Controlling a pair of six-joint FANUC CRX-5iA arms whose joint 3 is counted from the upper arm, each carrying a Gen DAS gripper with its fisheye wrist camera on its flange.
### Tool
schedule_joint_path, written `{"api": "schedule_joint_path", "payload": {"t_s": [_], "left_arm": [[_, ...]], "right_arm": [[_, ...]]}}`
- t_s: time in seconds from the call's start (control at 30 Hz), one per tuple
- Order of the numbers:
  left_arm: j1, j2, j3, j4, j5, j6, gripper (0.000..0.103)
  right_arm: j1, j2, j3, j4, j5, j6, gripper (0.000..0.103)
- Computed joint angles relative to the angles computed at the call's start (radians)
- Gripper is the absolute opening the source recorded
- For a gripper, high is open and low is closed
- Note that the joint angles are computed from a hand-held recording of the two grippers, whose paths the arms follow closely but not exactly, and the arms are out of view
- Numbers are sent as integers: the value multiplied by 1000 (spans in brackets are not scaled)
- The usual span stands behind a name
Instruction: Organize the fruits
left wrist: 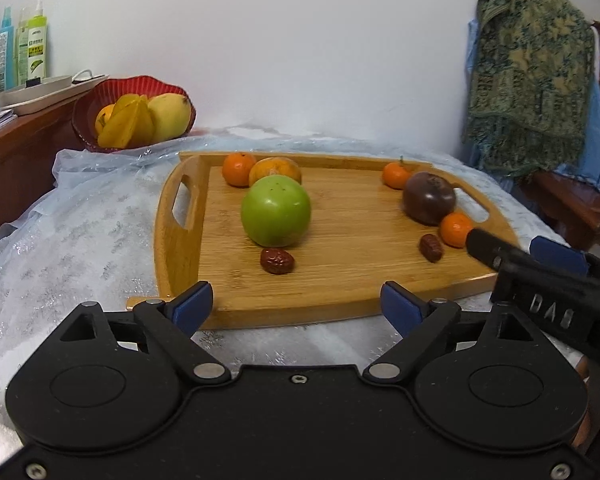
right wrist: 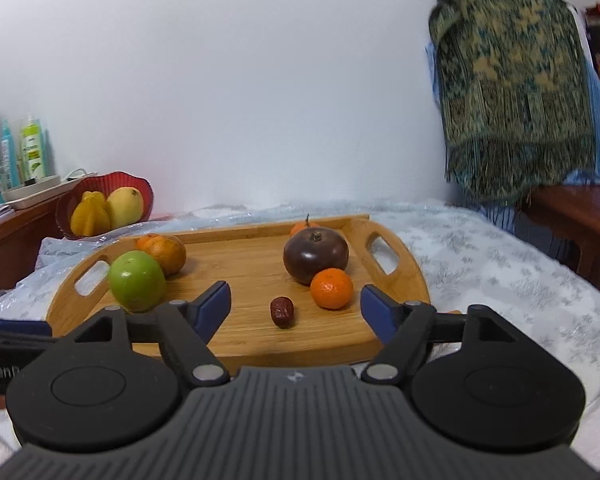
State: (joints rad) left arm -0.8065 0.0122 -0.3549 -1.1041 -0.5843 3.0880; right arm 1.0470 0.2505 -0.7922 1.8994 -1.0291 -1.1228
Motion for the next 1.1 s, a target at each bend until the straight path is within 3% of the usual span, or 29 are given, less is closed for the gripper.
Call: {"api": "schedule_joint_path", "payload": {"t_s": [0.1,0.27,0.47,0.77,0.9,1.1], "left_arm": [[-32,-10,-10,-34,-36,39,92],[-43,-36,-44,-29,-31,64,93],[-76,-46,-70,-27,-55,60,98],[-85,-71,-116,79,-37,-70,98],[-77,-93,-136,139,-28,-146,97],[-54,-127,-163,229,6,-282,82]], "right_arm": [[50,10,-9,-48,-48,23,86],[118,13,-32,-100,-91,52,86],[156,-7,-73,-88,-67,56,86],[177,-25,-112,-31,26,106,86],[167,-34,-119,-3,80,143,77],[156,-41,-124,10,116,153,63]]}}
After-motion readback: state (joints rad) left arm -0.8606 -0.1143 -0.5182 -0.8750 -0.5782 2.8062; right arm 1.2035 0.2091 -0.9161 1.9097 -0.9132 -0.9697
